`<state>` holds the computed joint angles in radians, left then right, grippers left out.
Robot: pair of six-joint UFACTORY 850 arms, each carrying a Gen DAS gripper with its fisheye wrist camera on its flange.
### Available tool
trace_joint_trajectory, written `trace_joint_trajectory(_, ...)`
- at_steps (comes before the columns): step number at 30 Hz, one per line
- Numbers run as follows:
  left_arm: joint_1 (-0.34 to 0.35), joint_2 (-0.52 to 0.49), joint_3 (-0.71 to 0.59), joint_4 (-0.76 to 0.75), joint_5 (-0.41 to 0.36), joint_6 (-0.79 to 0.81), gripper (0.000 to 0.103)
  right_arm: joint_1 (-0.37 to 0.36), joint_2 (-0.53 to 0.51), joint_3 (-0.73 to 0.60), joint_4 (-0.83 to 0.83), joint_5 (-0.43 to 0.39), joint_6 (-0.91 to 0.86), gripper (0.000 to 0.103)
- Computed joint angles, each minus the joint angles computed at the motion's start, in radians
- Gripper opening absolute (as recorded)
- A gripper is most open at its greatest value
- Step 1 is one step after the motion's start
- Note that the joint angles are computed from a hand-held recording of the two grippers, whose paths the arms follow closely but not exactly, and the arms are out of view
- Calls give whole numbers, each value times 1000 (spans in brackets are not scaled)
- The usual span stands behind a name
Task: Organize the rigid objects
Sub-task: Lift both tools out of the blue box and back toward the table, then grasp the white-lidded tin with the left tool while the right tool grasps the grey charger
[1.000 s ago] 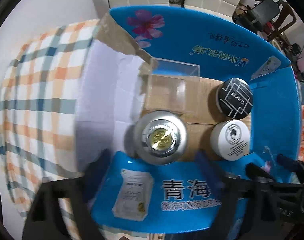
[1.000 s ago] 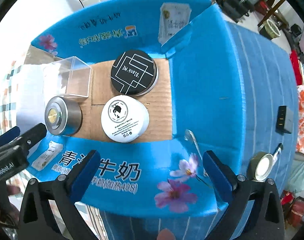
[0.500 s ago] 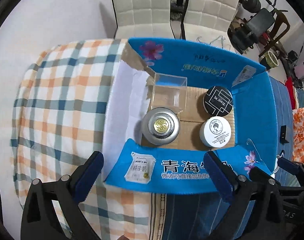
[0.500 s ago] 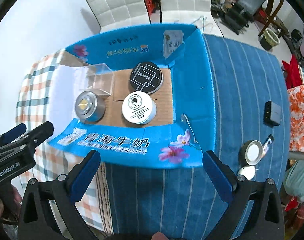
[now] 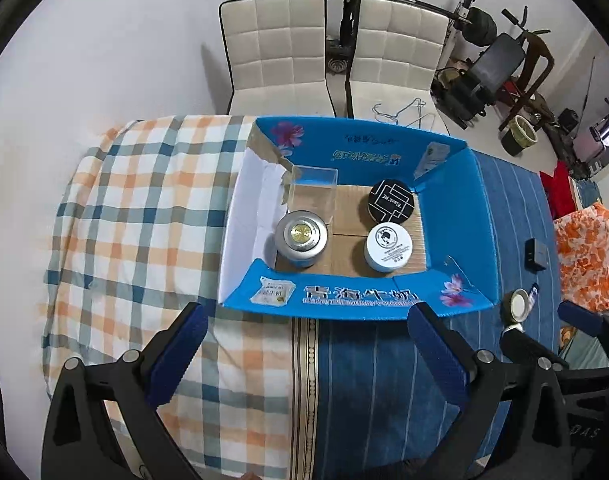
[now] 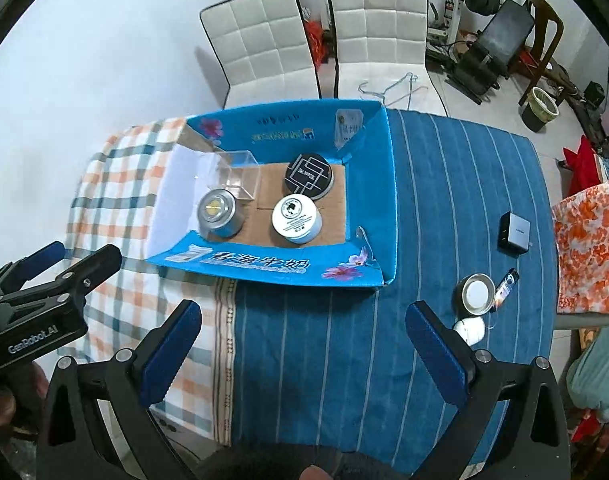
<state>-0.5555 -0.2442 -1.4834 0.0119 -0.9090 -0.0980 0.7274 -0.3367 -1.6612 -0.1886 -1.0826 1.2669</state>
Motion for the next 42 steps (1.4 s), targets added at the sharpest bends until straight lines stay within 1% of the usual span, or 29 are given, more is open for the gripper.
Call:
trace_joint_trajectory(4, -7, 49, 23, 38, 17, -26, 102, 18, 25, -6, -22, -6, 19, 103)
trace_joint_trajectory(7, -2, 83, 40, 7, 18, -24, 103, 31, 40, -12, -39, -8, 26, 103)
trace_joint_trajectory(11, -16, 114, 55, 14, 14, -30, 103, 38, 69, 11, -60, -1, 53, 103)
trace_joint_trajectory(16, -40, 136, 62, 9, 19, -36, 102, 18, 164, 161, -35, 46, 125, 103)
trace_joint_trajectory(21, -84, 113, 62, -15, 38, -40, 102, -16, 322, 395, 8, 64, 237, 103)
trace_joint_trajectory(23, -109, 92, 59, -36, 38, -45, 102, -33, 393, 493, 24, 62, 282, 103)
trace_joint_trajectory(25, -149, 60, 49, -58, 38, -43, 102, -56, 479, 605, 40, 67, 333, 103)
trace_joint_trajectory(27, -191, 31, 35, -76, 42, -32, 102, -83, 550, 698, 60, 80, 353, 102)
trace_joint_trajectory(29, -236, -6, 10, -81, 29, -28, 102, -117, 621, 792, 75, 100, 367, 101)
trace_joint_trajectory(31, -289, -50, -21, -87, 30, -22, 102, -172, 693, 892, 114, 135, 339, 97)
trace_joint_trajectory(32, -316, -75, -40, -87, 27, -20, 102, -194, 715, 921, 126, 145, 325, 96)
trace_joint_trajectory(34, -358, -124, -77, -91, 25, -10, 102, -262, 763, 999, 168, 171, 266, 86)
trace_joint_trajectory(35, -381, -158, -104, -88, 17, -10, 102, -299, 783, 1034, 193, 189, 228, 71)
trace_joint_trajectory(36, -395, -185, -125, -96, 14, -3, 102, -345, 796, 1071, 228, 213, 176, 66)
trace_joint_trajectory(38, -425, -253, -179, -90, 0, -15, 102, -430, 807, 1127, 293, 251, 76, 66)
trace_joint_trajectory(40, -452, -336, -245, -87, -19, -26, 102, -493, 802, 1157, 339, 283, -8, 66)
trace_joint_trajectory(42, -472, -426, -317, -98, -58, -26, 102, -539, 790, 1179, 376, 309, -79, 66)
